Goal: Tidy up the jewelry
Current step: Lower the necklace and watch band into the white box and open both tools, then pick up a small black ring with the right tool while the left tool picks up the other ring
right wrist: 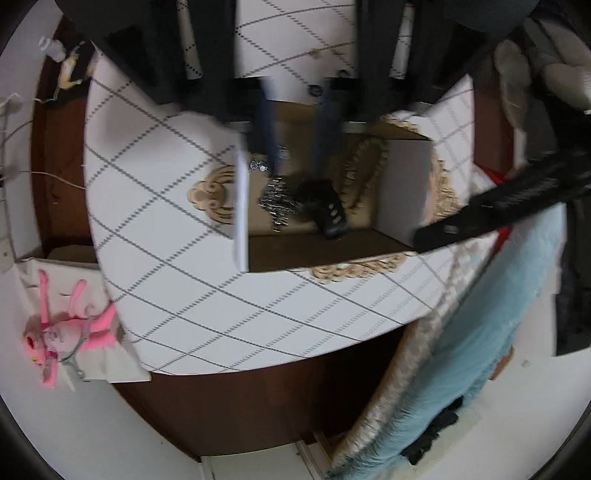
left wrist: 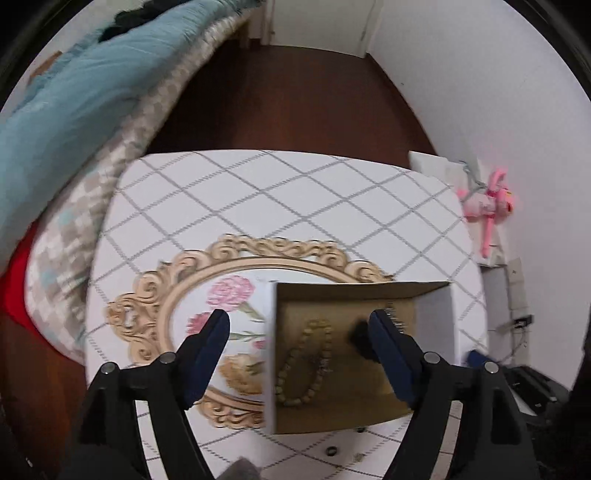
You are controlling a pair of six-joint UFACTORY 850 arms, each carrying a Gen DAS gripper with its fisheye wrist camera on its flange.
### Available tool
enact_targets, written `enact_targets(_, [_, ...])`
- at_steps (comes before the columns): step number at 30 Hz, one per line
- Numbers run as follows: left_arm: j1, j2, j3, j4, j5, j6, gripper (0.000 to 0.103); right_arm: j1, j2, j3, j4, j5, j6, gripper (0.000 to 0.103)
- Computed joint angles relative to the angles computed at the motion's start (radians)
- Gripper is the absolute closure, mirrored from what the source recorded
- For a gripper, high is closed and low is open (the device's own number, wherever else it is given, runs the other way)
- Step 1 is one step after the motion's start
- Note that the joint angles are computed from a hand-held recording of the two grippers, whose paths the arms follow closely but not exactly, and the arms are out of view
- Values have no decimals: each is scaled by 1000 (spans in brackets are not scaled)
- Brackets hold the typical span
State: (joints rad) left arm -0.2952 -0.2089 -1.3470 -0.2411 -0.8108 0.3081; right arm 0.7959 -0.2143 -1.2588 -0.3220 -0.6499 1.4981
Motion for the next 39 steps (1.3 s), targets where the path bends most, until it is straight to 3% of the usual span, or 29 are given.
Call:
enact_targets(1, [1, 8, 11, 20, 19, -15, 19, 1, 2, 2, -1, -4, -1, 46])
enact_targets(4, [1, 49, 69, 88, 96, -58, 5, 21, -17, -29, -50, -94, 19, 32])
enact_targets(5, [0, 68, 98, 116, 129, -75, 4, 31, -28, -44, -75, -141, 31, 28])
enact_targets(7, [-3, 95, 140, 159, 172, -97, 0, 43, -57, -80, -93, -243, 25, 9])
enact_targets(8, [-6, 107, 162, 188, 190, -118, 0, 51, -73, -95, -106, -291, 27, 7])
enact_targets(11, [-9, 127, 209, 223, 211, -143, 0, 59, -102, -117, -113, -367, 25, 6])
enact_targets(15, [-10, 134, 243, 248, 213, -171, 0, 65, -121, -125, -119, -397, 23, 1])
enact_targets(29, [1, 233, 290, 243, 242, -171, 0, 101, -108, -141, -172, -415, 95, 1])
enact_targets(39, [16, 363, 337, 161, 257, -96, 0, 191, -79, -166, -266, -521, 229, 1])
